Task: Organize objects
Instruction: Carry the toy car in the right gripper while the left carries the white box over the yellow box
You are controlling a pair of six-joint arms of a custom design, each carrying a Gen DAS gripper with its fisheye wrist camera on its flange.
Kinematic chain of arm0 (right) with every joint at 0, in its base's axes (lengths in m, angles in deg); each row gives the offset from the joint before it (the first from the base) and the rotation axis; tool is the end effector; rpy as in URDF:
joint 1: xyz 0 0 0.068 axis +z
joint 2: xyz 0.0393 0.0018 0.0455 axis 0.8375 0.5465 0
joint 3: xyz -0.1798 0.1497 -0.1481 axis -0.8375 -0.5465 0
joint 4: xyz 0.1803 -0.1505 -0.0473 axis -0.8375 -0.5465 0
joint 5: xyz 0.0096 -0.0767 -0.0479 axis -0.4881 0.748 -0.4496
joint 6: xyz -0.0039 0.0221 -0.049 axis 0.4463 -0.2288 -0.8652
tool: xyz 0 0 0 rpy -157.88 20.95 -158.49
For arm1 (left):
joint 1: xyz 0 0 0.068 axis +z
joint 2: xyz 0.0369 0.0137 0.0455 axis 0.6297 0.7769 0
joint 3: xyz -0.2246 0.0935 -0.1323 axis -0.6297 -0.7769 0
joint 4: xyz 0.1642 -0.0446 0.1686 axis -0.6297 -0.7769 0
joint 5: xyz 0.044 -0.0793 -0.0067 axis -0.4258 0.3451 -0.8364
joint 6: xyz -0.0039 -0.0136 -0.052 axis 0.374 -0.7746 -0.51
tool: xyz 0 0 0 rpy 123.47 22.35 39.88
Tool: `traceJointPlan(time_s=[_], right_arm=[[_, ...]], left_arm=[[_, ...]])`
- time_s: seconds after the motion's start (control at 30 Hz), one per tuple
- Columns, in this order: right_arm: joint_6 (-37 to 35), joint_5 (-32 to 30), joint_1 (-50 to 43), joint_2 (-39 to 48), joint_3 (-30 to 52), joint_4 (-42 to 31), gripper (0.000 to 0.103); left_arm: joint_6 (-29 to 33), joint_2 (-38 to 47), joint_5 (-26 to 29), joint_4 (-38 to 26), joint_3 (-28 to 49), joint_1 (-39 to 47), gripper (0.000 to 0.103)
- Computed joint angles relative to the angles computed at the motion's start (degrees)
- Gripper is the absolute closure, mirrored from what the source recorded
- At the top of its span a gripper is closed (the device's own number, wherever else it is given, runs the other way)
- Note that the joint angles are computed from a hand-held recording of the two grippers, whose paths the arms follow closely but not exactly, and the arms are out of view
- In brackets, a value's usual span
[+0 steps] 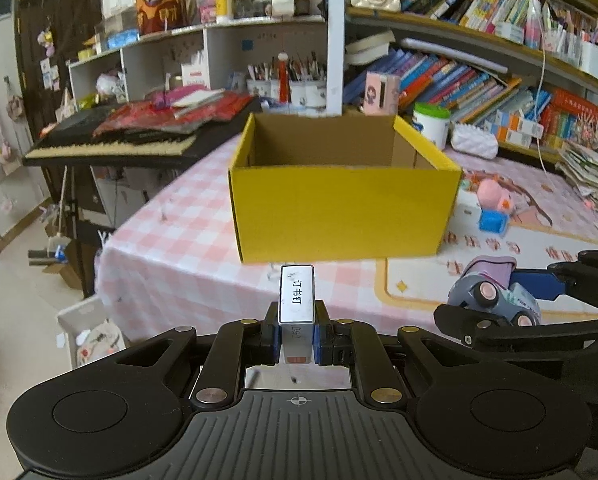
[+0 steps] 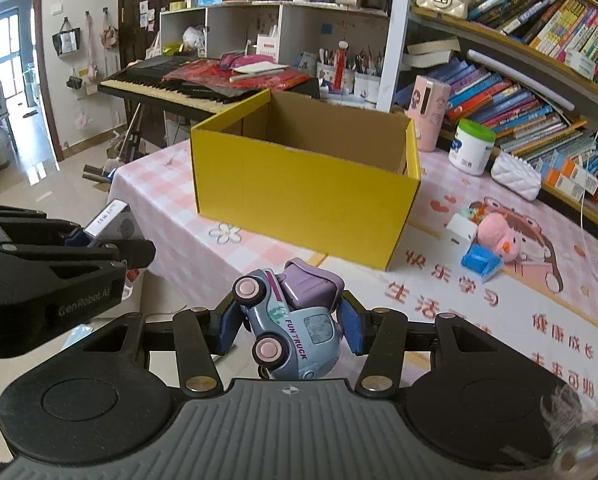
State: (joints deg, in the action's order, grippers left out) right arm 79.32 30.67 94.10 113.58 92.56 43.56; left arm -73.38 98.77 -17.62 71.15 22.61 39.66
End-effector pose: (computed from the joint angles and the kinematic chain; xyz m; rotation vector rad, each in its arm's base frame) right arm 0.2038 0.1423 0.1824 -0.4142 2.2116 0.1042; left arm 0.2119 -0.0001 0.1857 0.1000 2.2345 -0.0328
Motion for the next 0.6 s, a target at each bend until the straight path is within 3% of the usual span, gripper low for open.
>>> traceJointPlan(time_s=[0.27, 0.6], right_arm=[[-1.55, -3.53, -6.66, 5.80, 6.26, 5.45, 0.054], [-5.99, -12.02, -16.38, 18.84, 26.14, 5.42, 0.054]], left_arm=[[-0.95, 7.02, -0.89, 2.45, 7.41, 0.50, 0.090], [-3.48, 21.52, -4.26, 4.45, 23.71, -2.87, 0.090]])
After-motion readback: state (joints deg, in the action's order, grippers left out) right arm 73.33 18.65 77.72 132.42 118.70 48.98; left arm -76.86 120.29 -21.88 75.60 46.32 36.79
